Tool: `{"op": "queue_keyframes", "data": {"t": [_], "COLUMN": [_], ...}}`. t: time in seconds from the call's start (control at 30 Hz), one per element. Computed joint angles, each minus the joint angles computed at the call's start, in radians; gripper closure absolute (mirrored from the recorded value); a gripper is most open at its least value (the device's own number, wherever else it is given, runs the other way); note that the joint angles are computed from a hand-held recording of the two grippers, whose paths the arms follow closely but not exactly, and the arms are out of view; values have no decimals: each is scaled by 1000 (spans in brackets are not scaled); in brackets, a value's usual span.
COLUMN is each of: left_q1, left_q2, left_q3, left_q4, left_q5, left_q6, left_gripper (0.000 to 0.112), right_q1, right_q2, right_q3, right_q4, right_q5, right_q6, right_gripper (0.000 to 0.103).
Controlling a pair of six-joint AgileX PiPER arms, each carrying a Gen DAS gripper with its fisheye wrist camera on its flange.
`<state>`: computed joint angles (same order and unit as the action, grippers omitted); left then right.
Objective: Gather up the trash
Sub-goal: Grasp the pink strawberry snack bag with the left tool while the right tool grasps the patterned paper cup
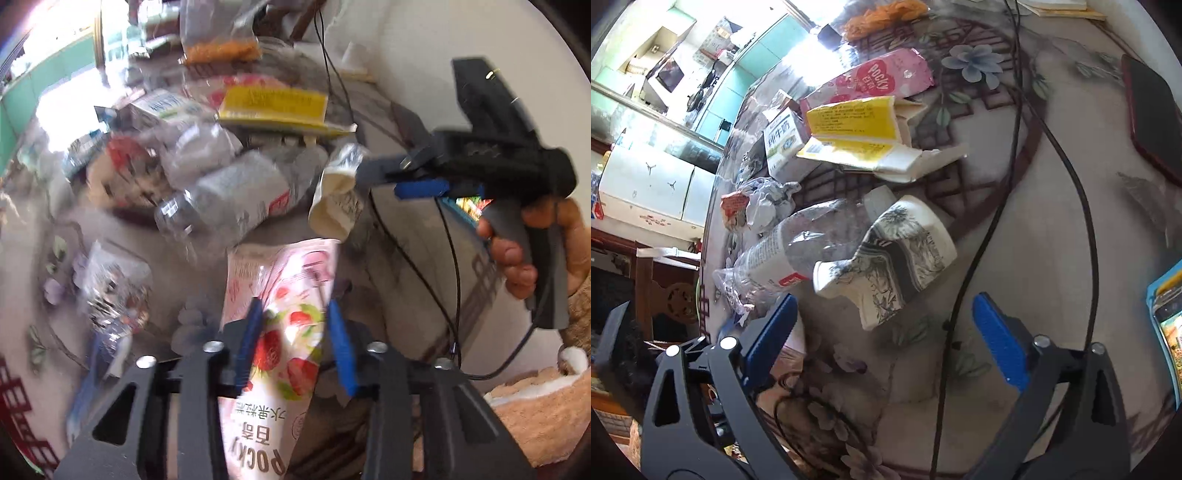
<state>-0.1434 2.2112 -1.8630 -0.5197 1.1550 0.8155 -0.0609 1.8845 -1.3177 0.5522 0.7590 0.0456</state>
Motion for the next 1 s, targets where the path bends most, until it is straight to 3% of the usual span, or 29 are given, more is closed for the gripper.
{"op": "queue_keyframes", "data": {"t": [0.07, 0.37, 0.43, 0.47, 0.5, 0.57, 0.6, 0.77, 0.9, 0.97, 1.0], "left_q1": [10, 58, 53, 45, 38, 19, 18, -18, -43, -40, -40], "left_q2": [-19, -97, -86, -90, -96, -102, -109, -75, -44, -21, -14], "left_q3": [-6, 6, -16, -6, 10, 37, 54, 72, 88, 73, 70], "left_q4": [-23, -102, -82, -75, -64, -33, -25, 24, 74, 81, 95], "left_q5": [-1, -35, -1, -7, -7, -4, -5, 23, -23, -30, -43], "left_q6": [-10, -59, -59, -46, -29, -11, -2, 4, -50, -97, -131], "left_gripper": [111, 112, 112, 112, 111, 87, 66, 47, 48, 54, 71], "right_q1": [2, 6, 12, 17, 22, 23, 25, 30, 31, 33, 35], "right_q2": [12, 109, 111, 114, 116, 127, 125, 61, 23, -1, -4], "right_q3": [-11, -74, -67, -77, -84, -92, -90, -52, -58, -53, -56], "right_q4": [12, 59, 52, 36, 22, 42, 40, 8, -28, -27, -29], "right_q5": [2, 2, -10, -4, -4, -2, -2, -38, -41, -42, -41], "right_q6": [-1, 45, 56, 60, 62, 42, 44, 34, 43, 38, 38], "right_gripper": [10, 11, 17, 27, 31, 35, 40, 46, 46, 46, 46]}}
